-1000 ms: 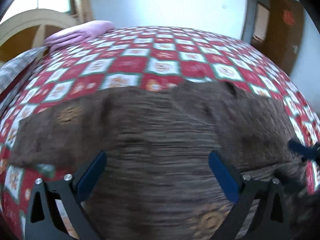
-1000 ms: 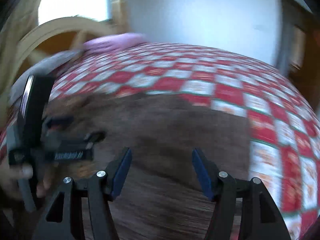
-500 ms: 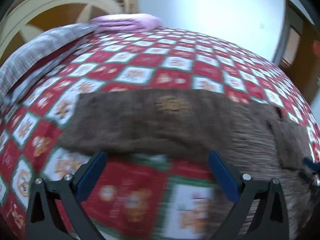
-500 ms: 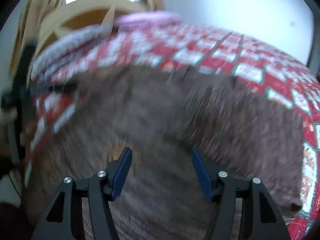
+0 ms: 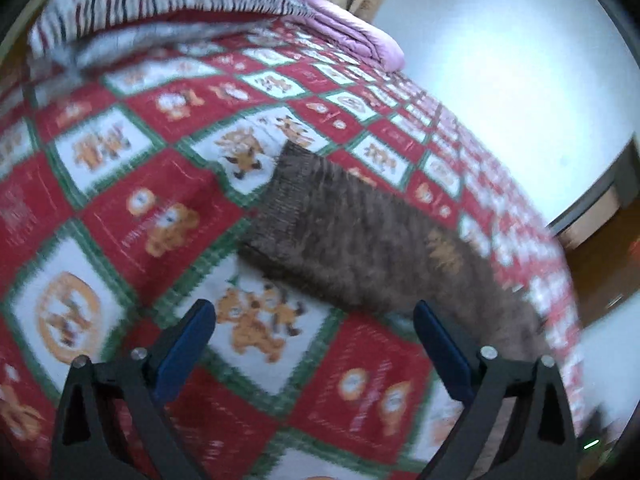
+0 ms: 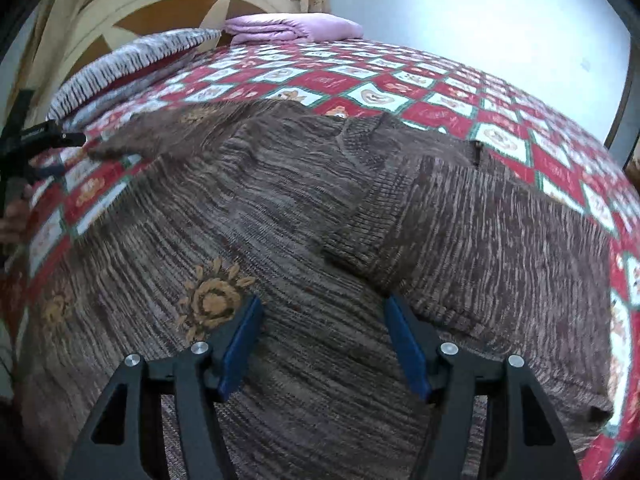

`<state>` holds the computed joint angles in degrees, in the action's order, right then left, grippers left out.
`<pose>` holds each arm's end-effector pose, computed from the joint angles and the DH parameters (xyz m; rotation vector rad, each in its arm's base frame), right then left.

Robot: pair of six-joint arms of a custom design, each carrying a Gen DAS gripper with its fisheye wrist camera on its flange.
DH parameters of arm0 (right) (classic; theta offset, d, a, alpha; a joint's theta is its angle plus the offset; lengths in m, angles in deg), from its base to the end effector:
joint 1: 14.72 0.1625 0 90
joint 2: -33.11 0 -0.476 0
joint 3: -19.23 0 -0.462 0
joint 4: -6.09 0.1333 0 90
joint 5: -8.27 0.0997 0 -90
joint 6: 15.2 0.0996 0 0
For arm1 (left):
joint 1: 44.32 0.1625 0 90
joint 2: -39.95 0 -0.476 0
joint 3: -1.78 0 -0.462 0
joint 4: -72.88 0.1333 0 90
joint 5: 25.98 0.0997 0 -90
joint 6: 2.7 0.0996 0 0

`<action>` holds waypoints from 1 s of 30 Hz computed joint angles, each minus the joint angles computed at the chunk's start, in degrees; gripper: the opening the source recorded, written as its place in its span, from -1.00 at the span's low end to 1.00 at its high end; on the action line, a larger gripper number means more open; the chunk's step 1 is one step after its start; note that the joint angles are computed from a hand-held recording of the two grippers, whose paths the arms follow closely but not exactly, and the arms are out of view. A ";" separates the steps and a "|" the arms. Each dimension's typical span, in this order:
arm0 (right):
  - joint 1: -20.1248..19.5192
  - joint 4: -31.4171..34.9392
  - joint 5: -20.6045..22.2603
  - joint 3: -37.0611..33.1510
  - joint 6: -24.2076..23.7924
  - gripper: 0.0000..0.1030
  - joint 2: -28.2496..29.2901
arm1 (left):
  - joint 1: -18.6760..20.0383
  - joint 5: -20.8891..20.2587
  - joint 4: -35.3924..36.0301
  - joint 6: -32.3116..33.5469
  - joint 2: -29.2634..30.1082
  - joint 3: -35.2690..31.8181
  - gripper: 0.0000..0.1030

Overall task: Fold small clothes
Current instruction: 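Grasp the other sleeve cuff with the left tool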

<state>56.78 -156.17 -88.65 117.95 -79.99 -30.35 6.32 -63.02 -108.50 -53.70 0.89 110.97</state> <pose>-0.1163 -0.7299 0.3027 0.9635 -2.3863 0.5400 -0.2422 -0.6308 0.0082 -0.4801 2.4339 -1.1994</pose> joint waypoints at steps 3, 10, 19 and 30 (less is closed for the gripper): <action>-0.23 -1.40 0.37 1.24 -0.35 0.29 -0.53 | 1.10 -4.43 -7.53 0.23 0.44 0.19 0.83; -0.18 -4.89 -0.24 2.96 -1.30 0.38 -0.96 | 3.65 -9.73 -13.38 -1.01 2.44 -1.33 0.81; -0.19 -6.60 -0.46 3.37 -1.50 0.44 -0.88 | 5.25 -7.95 -20.16 4.22 4.54 -3.56 0.58; -0.02 -7.78 -0.73 3.59 -0.68 0.48 -1.10 | 6.01 -5.70 -15.32 6.55 3.17 -3.25 -0.85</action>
